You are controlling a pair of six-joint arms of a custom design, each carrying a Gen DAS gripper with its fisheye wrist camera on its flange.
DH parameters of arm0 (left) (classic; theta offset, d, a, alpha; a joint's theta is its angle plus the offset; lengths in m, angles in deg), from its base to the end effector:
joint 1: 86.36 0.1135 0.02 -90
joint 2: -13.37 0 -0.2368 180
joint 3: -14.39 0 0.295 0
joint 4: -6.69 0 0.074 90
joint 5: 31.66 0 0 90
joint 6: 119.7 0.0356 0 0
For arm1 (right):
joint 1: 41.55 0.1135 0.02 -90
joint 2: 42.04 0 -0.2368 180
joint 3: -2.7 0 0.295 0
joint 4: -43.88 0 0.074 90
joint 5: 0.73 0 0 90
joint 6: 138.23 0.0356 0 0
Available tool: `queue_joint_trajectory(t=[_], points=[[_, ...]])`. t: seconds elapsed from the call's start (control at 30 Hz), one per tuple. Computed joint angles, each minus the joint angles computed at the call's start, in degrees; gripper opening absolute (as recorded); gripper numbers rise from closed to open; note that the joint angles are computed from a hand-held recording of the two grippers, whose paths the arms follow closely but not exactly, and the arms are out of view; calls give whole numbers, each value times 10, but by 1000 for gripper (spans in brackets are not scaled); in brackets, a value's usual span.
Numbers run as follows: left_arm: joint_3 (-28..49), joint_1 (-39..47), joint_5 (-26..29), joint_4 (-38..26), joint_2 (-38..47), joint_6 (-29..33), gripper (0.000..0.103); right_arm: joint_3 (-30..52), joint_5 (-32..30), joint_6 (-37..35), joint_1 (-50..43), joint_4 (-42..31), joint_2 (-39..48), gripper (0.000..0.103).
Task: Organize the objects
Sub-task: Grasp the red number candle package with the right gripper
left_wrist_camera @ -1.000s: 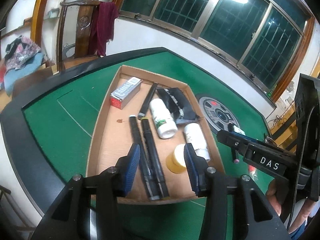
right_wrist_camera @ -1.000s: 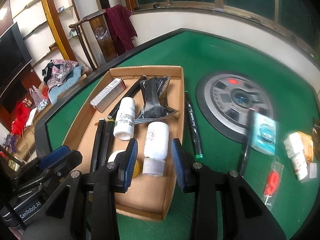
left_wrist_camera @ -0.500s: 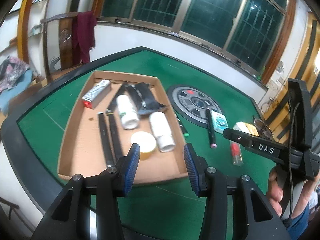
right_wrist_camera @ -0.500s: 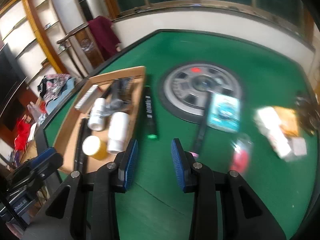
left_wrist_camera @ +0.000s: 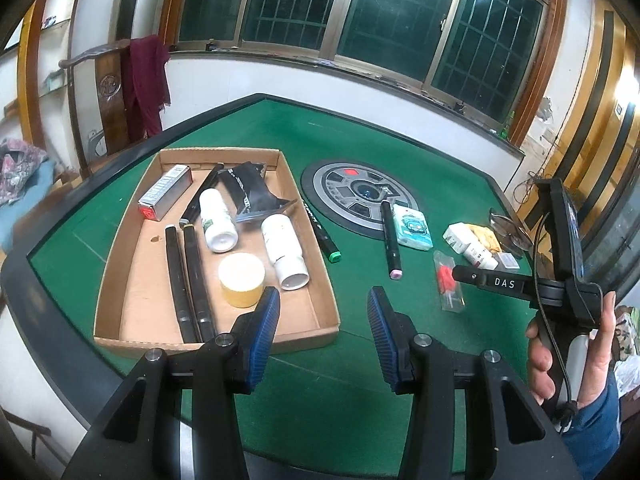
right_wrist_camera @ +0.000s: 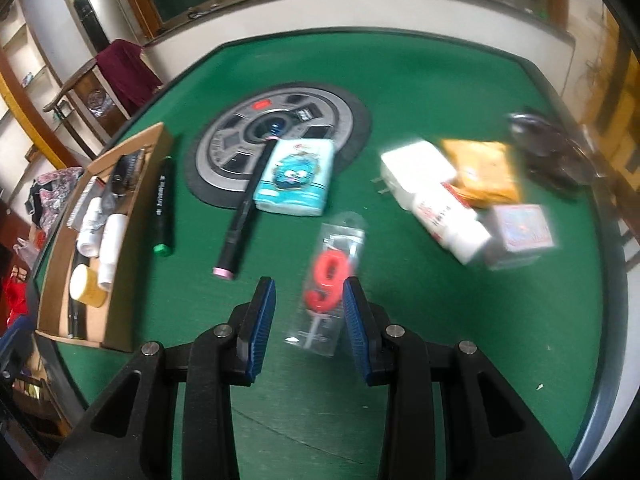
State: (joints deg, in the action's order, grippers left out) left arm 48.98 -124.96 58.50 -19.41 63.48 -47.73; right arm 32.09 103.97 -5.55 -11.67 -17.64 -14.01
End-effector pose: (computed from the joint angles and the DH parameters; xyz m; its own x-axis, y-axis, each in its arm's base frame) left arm 0.1831 -0.1463 0.1435 -0.6872 0.1525 -0.7103 0.4341 0.8702 -0.2331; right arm 0.1431 0.0718 0.1377 -0.8054 0.2935 -0.5150 0.2361 0.9558 0.1755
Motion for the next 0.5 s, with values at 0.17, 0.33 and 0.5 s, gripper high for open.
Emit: queue_joint_trajectory(t=[0.17,0.33,0.5], points=[[-4,25,26,-1,-2,-1,40,-7,-12,-9,-17,3,3,32],[-5,32,36,5,4,2,40,-2,-21,-18,-21,33,66,32],[-2,31,40,16,23,5,40,7,-17,-22,-9,61,120,32]])
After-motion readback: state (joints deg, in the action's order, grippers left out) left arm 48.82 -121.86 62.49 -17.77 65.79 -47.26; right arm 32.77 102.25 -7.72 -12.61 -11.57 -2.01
